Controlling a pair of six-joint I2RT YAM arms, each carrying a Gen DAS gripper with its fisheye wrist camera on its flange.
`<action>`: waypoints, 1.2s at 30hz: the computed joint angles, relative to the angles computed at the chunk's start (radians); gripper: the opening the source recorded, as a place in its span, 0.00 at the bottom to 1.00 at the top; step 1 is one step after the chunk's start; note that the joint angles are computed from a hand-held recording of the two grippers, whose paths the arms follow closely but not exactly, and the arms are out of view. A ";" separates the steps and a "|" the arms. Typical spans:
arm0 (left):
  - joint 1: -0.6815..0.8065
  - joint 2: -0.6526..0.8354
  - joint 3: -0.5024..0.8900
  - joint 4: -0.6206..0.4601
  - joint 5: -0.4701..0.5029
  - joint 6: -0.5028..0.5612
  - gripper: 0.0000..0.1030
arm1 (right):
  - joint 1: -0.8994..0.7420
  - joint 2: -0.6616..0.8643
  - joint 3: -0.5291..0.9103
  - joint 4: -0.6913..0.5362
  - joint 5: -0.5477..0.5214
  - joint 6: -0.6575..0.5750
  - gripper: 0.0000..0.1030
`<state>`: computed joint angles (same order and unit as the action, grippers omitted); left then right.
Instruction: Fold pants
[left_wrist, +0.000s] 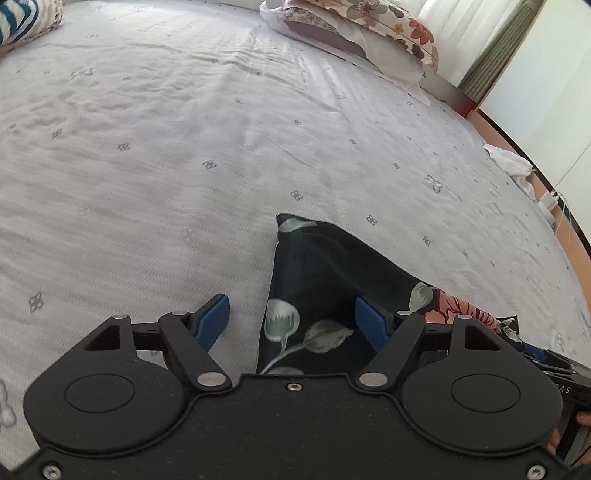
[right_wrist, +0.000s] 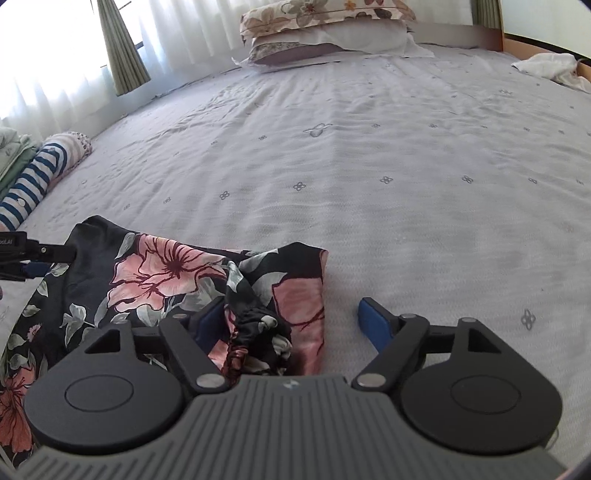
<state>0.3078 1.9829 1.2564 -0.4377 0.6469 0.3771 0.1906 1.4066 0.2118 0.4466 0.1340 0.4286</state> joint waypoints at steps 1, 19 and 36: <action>-0.009 0.006 0.004 0.007 -0.002 -0.006 0.71 | -0.004 0.003 0.001 0.007 -0.008 -0.008 0.75; -0.042 -0.101 -0.158 0.183 0.020 -0.040 0.07 | 0.074 0.021 0.009 0.071 0.048 0.054 0.18; -0.070 -0.280 -0.177 0.285 -0.001 -0.144 0.06 | 0.138 -0.117 0.210 -0.160 0.233 0.071 0.10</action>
<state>0.2381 1.7033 1.0793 -0.1526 0.6460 0.2330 0.3290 1.2897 0.4217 0.2867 0.3670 0.4993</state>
